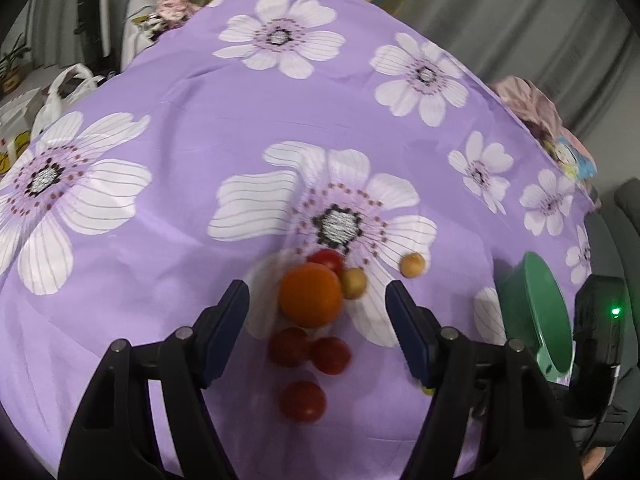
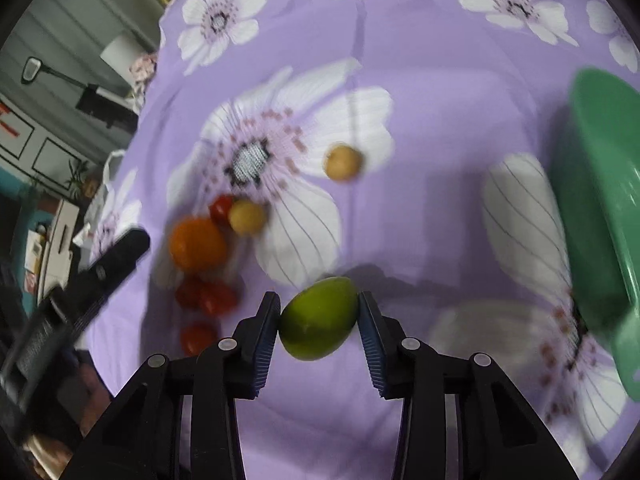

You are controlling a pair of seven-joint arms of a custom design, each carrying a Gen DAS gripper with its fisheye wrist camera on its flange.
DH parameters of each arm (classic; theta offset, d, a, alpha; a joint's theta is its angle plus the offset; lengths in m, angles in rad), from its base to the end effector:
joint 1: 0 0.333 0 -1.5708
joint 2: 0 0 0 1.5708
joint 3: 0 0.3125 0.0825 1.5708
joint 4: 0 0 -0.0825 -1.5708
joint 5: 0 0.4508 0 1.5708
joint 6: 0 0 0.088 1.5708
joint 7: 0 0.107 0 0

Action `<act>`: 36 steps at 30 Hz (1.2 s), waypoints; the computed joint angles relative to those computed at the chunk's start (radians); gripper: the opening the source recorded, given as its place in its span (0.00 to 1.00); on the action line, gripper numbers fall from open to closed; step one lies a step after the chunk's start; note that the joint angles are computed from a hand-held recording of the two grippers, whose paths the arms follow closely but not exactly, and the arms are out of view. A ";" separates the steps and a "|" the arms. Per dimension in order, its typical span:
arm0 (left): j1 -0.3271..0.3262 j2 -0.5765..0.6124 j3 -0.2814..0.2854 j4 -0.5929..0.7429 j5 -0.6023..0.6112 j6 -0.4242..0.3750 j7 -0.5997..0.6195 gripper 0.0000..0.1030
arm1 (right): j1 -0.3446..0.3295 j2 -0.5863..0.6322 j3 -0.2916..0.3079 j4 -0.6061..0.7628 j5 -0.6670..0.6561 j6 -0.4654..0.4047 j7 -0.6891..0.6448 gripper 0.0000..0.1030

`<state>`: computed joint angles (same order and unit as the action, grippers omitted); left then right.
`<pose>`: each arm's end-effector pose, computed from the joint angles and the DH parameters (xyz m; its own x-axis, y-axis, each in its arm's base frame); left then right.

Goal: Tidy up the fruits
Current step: 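Close the right gripper on the green pear-shaped fruit, then lift the green fruit with the right gripper and carry it over the bowl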

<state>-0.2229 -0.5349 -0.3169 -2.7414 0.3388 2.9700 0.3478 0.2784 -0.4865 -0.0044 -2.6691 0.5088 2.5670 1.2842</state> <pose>0.3878 -0.2508 0.4083 0.1851 -0.8989 0.3972 -0.7088 -0.4021 -0.5796 0.4485 0.1183 0.3886 0.2356 -0.9234 -0.3031 -0.9153 -0.1059 -0.3886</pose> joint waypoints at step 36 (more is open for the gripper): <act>-0.888 0.293 0.670 0.143 -0.674 0.157 0.817 0.31 | -0.022 0.012 -0.047 0.011 0.150 -0.072 -0.067 0.41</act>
